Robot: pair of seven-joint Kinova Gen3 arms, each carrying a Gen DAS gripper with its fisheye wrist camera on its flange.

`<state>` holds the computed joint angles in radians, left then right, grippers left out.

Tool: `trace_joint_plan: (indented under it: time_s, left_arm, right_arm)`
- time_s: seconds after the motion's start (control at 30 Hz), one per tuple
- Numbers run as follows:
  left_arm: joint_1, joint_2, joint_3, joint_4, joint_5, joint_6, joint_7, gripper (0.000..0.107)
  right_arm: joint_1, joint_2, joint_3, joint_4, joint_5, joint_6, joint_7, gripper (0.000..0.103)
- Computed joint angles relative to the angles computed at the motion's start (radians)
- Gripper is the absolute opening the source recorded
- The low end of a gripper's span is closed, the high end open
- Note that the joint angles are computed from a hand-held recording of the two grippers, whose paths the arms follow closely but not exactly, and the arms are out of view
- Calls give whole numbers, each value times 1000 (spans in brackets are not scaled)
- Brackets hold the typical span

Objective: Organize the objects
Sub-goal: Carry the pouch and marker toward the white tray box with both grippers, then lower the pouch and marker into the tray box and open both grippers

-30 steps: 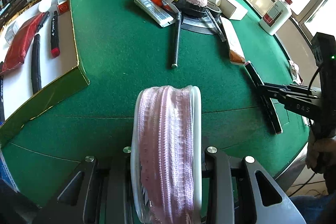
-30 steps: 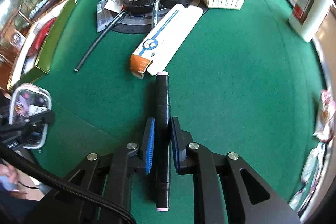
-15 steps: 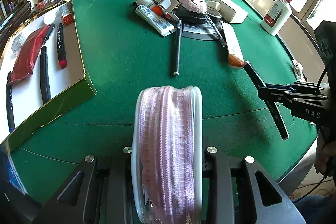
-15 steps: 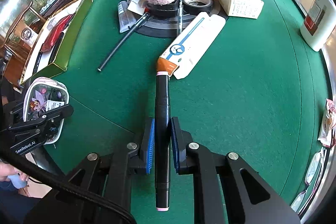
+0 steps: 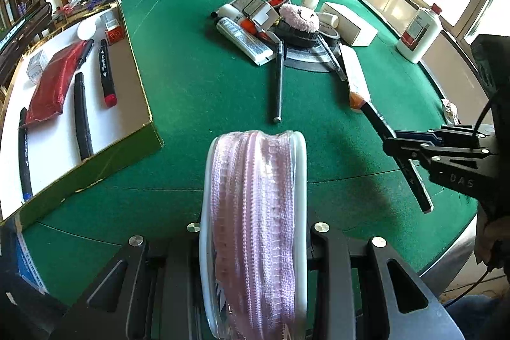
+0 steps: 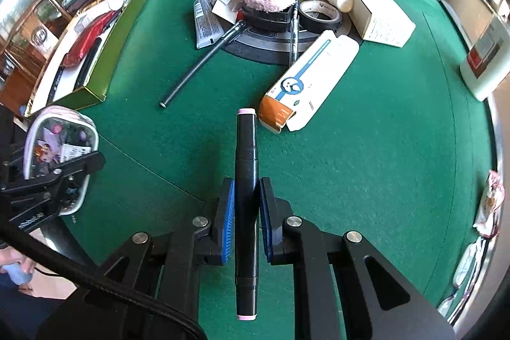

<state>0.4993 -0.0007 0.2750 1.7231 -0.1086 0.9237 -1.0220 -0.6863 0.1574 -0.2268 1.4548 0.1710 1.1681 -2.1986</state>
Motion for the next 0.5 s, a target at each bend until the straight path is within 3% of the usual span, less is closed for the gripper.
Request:
trace_joint_plan:
  time_s: [0.3,0.5]
  left_arm:
    - [-15,-21,-4,17,3,-13,0,27]
    - [-28,-40,-3,29,3,-23,3,27]
  right_arm:
    - [-140,89,8,-135,219,142,-28,13]
    - [-175,118,26,-198,250,170,-5,13]
